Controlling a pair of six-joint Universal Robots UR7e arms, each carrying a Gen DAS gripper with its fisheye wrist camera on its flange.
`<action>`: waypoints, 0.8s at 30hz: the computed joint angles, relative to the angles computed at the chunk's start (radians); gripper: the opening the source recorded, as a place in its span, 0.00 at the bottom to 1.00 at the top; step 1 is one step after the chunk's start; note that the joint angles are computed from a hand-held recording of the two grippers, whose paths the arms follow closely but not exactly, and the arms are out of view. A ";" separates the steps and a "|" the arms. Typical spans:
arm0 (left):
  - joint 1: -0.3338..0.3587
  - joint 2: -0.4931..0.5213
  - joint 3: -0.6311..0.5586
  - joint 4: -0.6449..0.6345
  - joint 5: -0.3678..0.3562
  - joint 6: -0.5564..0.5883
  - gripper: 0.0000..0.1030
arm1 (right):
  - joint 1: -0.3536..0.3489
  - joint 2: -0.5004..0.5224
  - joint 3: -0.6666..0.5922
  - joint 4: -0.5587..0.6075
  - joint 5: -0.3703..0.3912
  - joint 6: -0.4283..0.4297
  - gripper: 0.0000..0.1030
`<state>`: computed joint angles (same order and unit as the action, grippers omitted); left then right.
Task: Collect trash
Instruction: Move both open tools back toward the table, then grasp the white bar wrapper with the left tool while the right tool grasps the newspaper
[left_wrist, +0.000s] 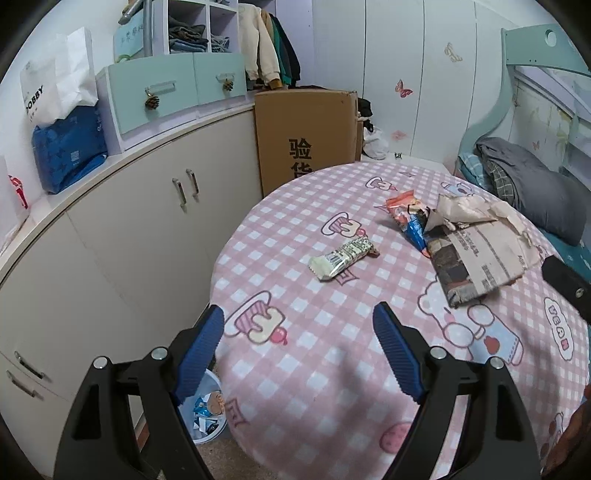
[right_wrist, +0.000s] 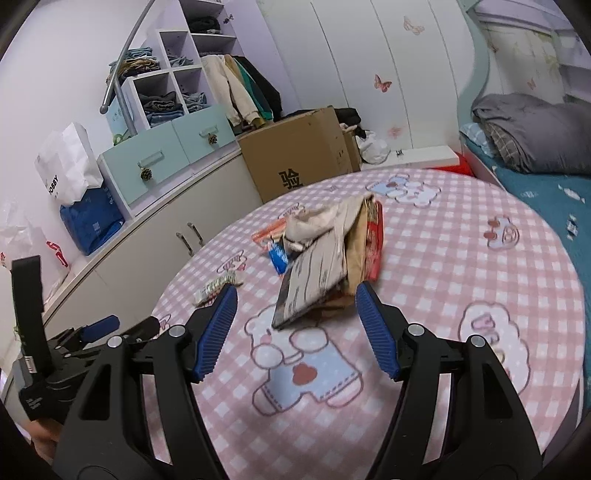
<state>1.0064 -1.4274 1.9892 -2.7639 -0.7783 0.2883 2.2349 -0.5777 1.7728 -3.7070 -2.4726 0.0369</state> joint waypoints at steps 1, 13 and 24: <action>0.004 0.010 -0.008 0.002 -0.006 0.003 0.79 | -0.001 -0.002 -0.005 0.005 -0.003 -0.008 0.65; 0.055 0.174 -0.130 -0.009 -0.039 0.086 0.79 | -0.052 -0.015 0.003 0.014 -0.050 0.062 0.71; 0.089 0.226 -0.244 0.194 -0.121 0.080 0.42 | -0.072 -0.012 -0.019 0.052 -0.014 0.102 0.72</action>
<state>1.0957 -1.2016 1.7455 -2.5696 -0.8990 0.3683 2.1627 -0.5898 1.7540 -3.6549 -2.4862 0.1388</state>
